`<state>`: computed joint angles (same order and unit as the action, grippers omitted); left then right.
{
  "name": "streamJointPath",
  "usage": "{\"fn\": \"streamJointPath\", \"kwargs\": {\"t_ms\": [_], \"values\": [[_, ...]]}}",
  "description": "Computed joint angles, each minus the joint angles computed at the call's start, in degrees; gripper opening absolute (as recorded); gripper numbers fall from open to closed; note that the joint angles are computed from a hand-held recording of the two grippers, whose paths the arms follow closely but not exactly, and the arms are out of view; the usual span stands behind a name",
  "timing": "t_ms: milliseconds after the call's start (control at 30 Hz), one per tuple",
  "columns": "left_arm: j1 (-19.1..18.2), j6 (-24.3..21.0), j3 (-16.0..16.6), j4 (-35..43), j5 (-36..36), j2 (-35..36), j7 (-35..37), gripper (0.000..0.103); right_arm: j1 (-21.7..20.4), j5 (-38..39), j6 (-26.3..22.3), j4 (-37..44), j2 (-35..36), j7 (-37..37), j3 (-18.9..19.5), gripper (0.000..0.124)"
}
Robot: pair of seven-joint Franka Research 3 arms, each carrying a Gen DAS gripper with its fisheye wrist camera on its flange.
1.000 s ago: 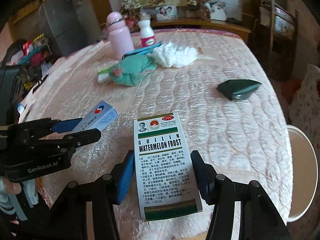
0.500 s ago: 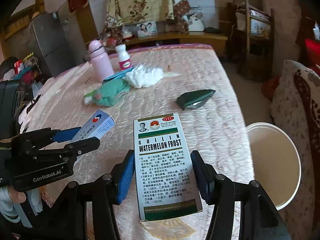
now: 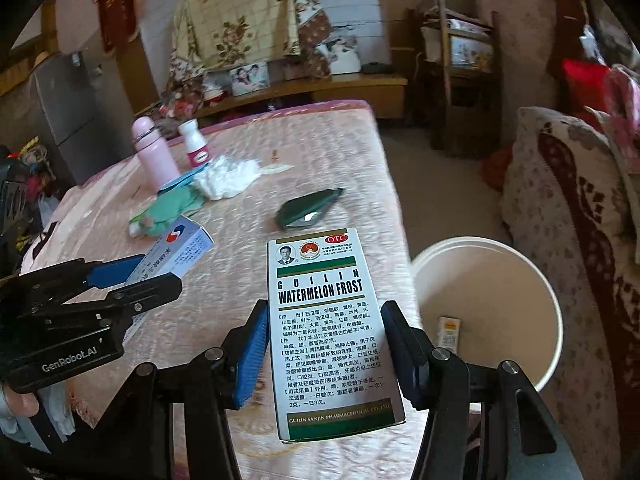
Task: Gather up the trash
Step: 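Carry both boxes over the white bucket and open both tools to drop them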
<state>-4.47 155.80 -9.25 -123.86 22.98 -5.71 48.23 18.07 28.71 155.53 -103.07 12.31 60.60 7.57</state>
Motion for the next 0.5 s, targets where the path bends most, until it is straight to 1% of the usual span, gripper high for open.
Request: {"fn": "streamJointPath", "kwargs": {"t_ms": [267, 500], "values": [[-2.00, 0.03, -0.82, 6.92, -1.15, 5.73, 2.58, 0.047, -1.91, -0.21, 0.92, -0.58, -0.20, 2.07, -1.66, 0.054], [-4.05, -1.16, -1.23, 13.29, -1.63, 11.00, 4.35, 0.047, -3.72, -1.05, 1.13, -0.44, 0.23, 4.32, -2.73, 0.054]]}}
